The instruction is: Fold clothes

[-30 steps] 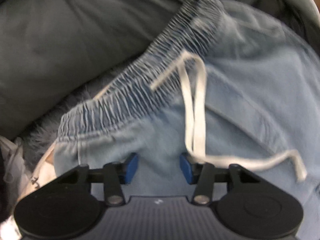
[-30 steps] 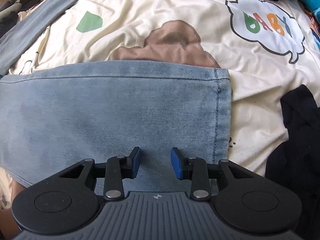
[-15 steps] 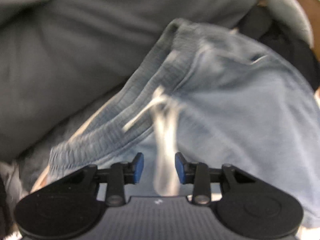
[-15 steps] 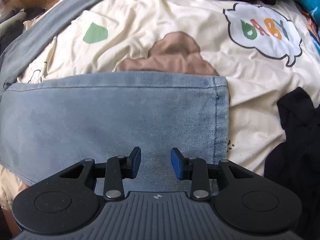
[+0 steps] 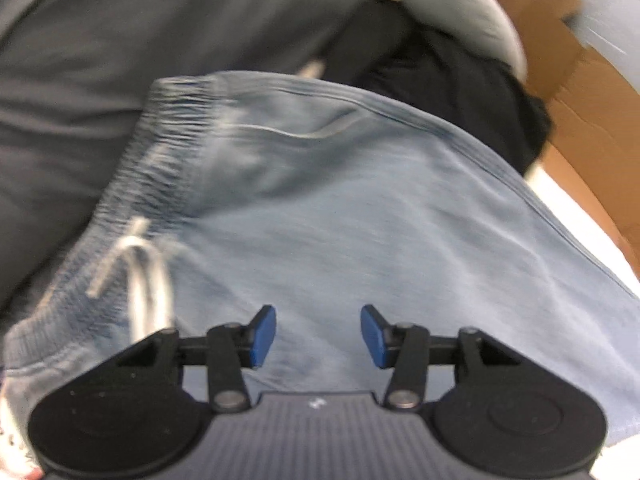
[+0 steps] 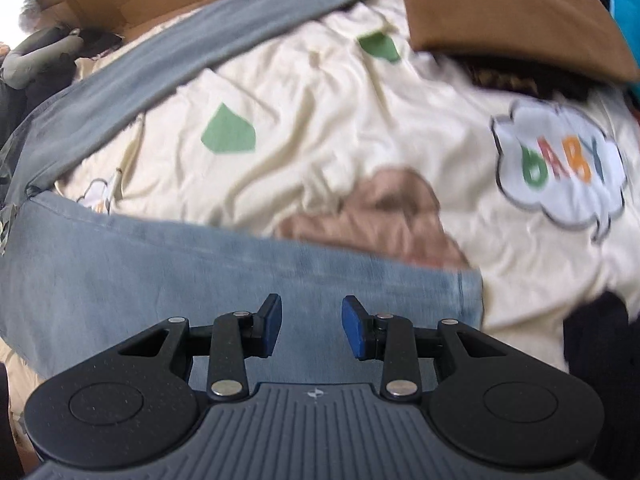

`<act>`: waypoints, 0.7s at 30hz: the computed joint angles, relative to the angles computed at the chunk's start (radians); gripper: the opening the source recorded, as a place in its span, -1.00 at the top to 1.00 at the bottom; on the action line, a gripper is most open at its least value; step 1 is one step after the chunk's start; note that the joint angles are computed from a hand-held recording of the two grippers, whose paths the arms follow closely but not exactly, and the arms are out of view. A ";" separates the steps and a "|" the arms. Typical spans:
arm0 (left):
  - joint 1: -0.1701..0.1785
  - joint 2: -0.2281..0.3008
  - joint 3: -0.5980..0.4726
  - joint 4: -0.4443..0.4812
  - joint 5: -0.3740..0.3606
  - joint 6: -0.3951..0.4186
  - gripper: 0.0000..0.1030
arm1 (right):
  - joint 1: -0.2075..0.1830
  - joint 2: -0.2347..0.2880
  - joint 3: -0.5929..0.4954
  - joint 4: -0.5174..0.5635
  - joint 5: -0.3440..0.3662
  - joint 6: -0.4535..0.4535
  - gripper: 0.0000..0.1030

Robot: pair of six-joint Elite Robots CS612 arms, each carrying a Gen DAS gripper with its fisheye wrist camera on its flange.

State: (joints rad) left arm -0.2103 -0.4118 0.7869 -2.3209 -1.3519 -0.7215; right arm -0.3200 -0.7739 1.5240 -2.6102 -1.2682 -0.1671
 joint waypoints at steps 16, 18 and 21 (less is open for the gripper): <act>-0.042 0.189 -0.331 0.083 -0.058 0.212 0.04 | 0.049 0.210 -0.399 -0.018 0.005 0.014 0.18; -0.043 0.216 -0.380 0.108 -0.056 0.216 0.04 | 0.054 0.256 -0.482 -0.010 0.003 0.014 0.18; -0.044 0.251 -0.445 0.139 -0.049 0.216 0.04 | 0.062 0.326 -0.614 0.018 -0.009 -0.002 0.18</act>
